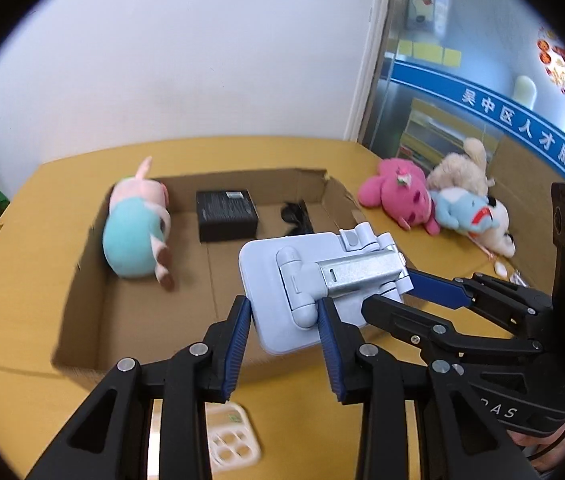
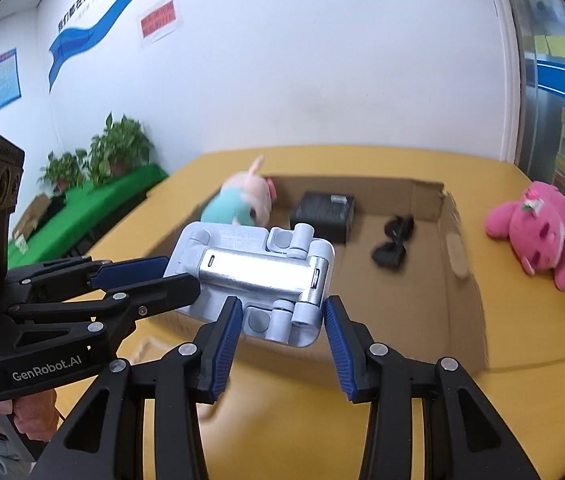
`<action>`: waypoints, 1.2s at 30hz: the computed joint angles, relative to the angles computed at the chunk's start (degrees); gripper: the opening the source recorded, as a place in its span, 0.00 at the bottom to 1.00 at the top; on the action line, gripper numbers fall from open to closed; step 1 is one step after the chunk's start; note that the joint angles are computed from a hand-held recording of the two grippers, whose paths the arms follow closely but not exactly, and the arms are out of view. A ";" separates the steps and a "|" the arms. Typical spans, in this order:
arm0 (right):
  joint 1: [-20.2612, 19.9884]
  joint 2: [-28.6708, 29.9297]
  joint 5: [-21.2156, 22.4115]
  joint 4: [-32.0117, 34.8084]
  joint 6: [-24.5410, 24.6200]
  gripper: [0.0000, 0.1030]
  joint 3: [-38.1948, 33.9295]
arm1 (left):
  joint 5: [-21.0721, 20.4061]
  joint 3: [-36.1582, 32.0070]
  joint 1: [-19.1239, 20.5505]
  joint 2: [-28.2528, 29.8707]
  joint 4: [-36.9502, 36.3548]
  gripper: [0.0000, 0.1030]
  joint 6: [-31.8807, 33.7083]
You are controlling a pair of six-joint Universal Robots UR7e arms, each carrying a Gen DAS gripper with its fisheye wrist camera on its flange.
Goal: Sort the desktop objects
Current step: 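Lift the phone stand with both grippers and carry it over the box, then lower the phone stand into the box and open both grippers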
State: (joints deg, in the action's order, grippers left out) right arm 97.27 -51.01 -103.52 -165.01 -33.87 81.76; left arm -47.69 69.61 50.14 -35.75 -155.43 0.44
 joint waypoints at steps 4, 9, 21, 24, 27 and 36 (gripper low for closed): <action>0.57 5.44 1.27 4.49 3.29 0.40 -7.53 | 1.45 -4.46 2.00 0.63 4.11 0.32 0.90; 0.38 13.81 3.04 12.90 7.85 0.40 -18.29 | 4.25 -9.44 5.18 1.63 11.69 0.32 0.11; -1.30 27.55 1.60 32.14 18.42 0.40 -37.43 | 4.08 -21.74 11.01 6.11 36.47 0.31 -10.50; -1.69 30.27 0.99 38.55 21.37 0.40 -42.43 | 3.65 -23.35 11.71 6.85 40.78 0.30 -13.04; -1.70 31.31 0.42 40.17 22.05 0.40 -44.31 | 3.15 -23.76 11.89 6.91 41.41 0.30 -13.86; -0.58 25.43 -5.12 31.39 18.94 0.57 -34.66 | 7.60 -16.77 9.87 4.12 33.16 0.32 -11.94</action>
